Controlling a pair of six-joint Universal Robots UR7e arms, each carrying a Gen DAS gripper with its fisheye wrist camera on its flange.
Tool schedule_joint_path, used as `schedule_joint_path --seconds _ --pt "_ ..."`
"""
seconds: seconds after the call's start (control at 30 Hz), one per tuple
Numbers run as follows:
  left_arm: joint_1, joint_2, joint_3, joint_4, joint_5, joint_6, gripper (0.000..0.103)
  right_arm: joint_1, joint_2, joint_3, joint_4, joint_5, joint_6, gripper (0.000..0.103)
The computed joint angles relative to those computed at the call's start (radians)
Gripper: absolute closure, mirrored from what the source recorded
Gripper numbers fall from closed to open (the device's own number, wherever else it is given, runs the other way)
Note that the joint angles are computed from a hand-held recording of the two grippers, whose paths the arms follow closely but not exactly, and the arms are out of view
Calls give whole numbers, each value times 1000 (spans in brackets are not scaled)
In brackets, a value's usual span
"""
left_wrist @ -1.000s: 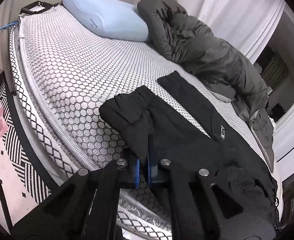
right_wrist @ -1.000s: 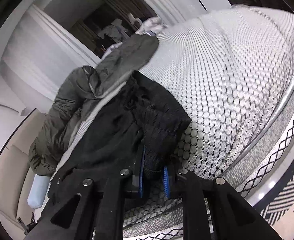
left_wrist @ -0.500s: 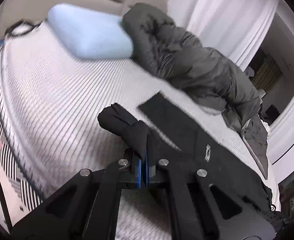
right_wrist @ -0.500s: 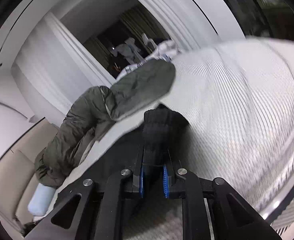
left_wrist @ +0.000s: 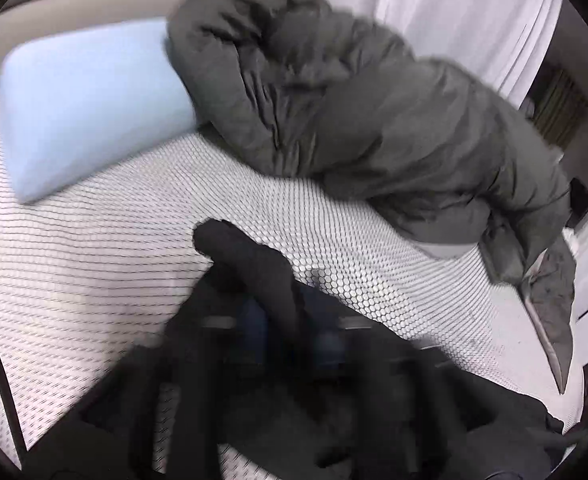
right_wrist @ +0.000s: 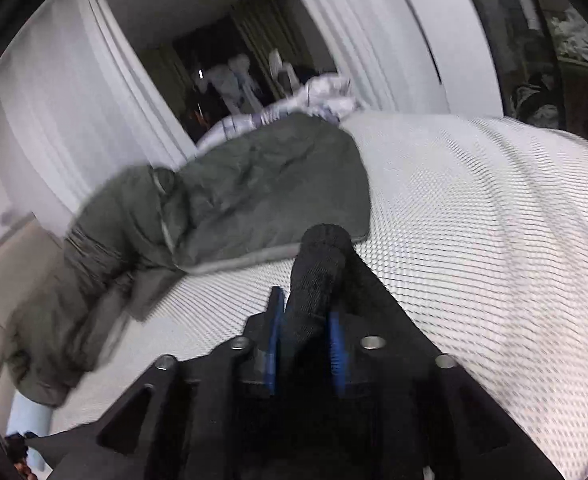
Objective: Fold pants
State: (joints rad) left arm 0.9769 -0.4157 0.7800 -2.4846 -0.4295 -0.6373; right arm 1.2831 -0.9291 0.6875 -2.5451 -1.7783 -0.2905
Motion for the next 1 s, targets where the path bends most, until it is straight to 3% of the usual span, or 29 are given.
schedule_joint_path --seconds 0.03,0.1,0.13,0.2,0.33,0.4,0.47,0.57,0.63,0.73,0.77,0.8,0.9,1.0 --pt "7 21 -39 20 7 -20 2 8 42 -69 26 -41 -5 55" --pt "7 24 -16 -64 33 22 1 12 70 -102 3 -104 -4 46" --pt "5 15 18 -131 26 70 1 7 46 -60 -19 -104 7 42" --pt "-2 -30 114 -179 9 78 1 -11 -26 67 -78 -50 10 22" --pt "-32 -121 335 -252 -43 8 1 -50 -196 364 -217 48 21 15" --pt "-52 -151 431 -293 -105 -32 2 -65 -248 449 -229 90 55 13" --pt "-67 -152 488 -334 -181 -75 8 -81 -311 539 -190 148 82 13" --pt "-75 -120 469 -249 -280 -104 23 -117 -385 655 -157 271 70 13" --pt "-72 -90 444 -246 -341 -86 36 -130 -412 696 -110 304 27 13" --pt "-56 -43 399 -284 -416 -75 38 -138 -423 714 -56 308 -11 13" --pt "-52 -24 374 -269 -414 -76 43 -138 -420 709 -34 297 -7 13" --pt "-48 -10 352 -252 -411 -83 54 -140 -416 702 -21 298 -3 13" --pt "-44 15 320 -196 -381 -108 96 -139 -400 691 -27 286 -10 13" --pt "-53 -1 381 -314 -366 -77 100 -137 -380 672 -30 258 -20 13"
